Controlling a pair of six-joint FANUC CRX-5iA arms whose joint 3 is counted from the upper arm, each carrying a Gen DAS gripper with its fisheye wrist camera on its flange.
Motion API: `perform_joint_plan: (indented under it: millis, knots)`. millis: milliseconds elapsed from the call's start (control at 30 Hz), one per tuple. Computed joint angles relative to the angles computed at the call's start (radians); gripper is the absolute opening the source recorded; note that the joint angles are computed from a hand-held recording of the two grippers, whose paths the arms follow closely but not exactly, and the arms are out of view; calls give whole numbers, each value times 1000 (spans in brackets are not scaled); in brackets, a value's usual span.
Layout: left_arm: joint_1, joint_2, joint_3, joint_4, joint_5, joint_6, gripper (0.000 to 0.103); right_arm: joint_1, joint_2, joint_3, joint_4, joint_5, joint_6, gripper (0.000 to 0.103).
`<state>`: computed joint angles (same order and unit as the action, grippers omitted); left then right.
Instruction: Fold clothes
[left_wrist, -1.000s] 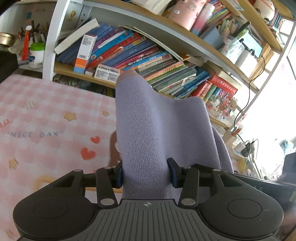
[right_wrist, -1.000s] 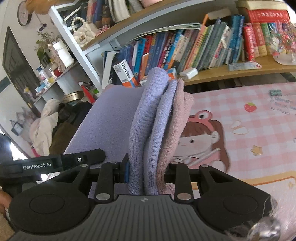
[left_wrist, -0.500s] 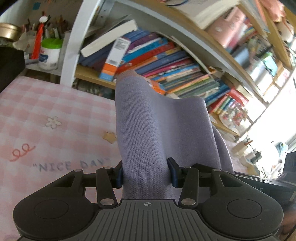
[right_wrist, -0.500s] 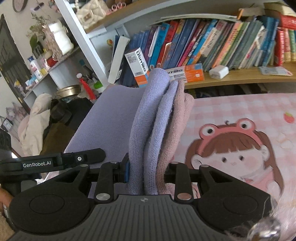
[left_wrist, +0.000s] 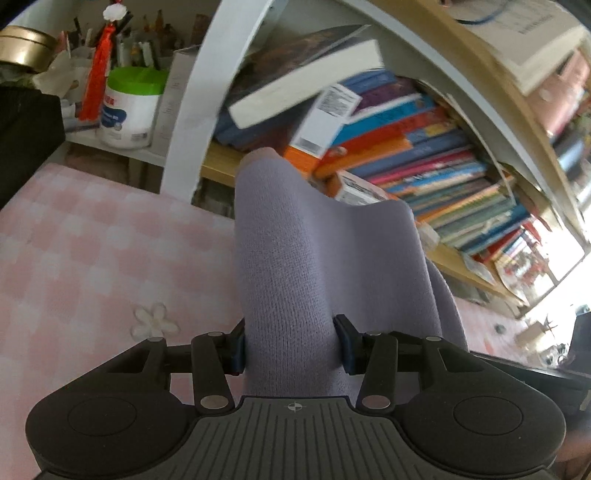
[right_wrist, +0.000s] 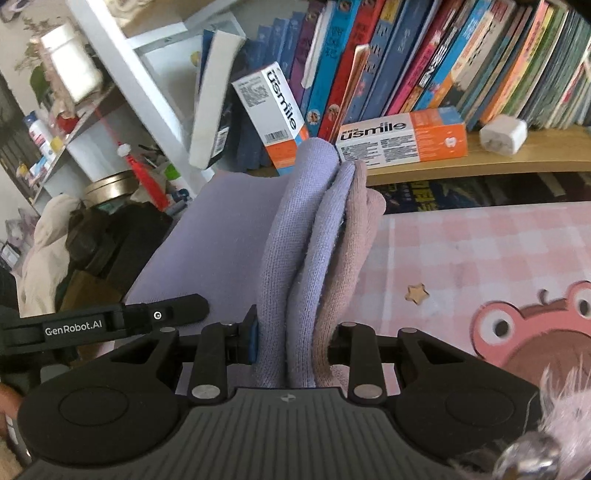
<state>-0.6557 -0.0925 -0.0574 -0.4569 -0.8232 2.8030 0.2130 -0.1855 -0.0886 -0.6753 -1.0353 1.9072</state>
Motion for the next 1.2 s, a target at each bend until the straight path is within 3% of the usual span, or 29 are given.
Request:
perform_joint_plan:
  millis: [400, 500, 667, 800, 900, 967, 1200]
  knots:
    - [64, 25, -49, 38, 70, -17, 46, 57, 62, -15, 48, 95, -20, 28]
    - [69, 25, -49, 44, 64, -15, 50, 83, 66, -16, 105, 108, -38, 40]
    - [41, 49, 0, -3, -17, 8, 54, 147, 34, -59, 241, 179, -97, 63]
    - [5, 70, 51, -55, -96, 19, 54, 177, 10, -84, 313, 210, -153, 71]
    - [-53, 81, 98, -143, -181, 48, 56, 194, -16, -107, 358, 238, -192, 86]
    - [-99, 87, 128, -209, -241, 65, 64, 210, -36, -129, 404, 261, -236, 88]
    - [-246, 117, 214, -370, -433, 105, 75, 287, -140, -240, 611, 324, -437, 98]
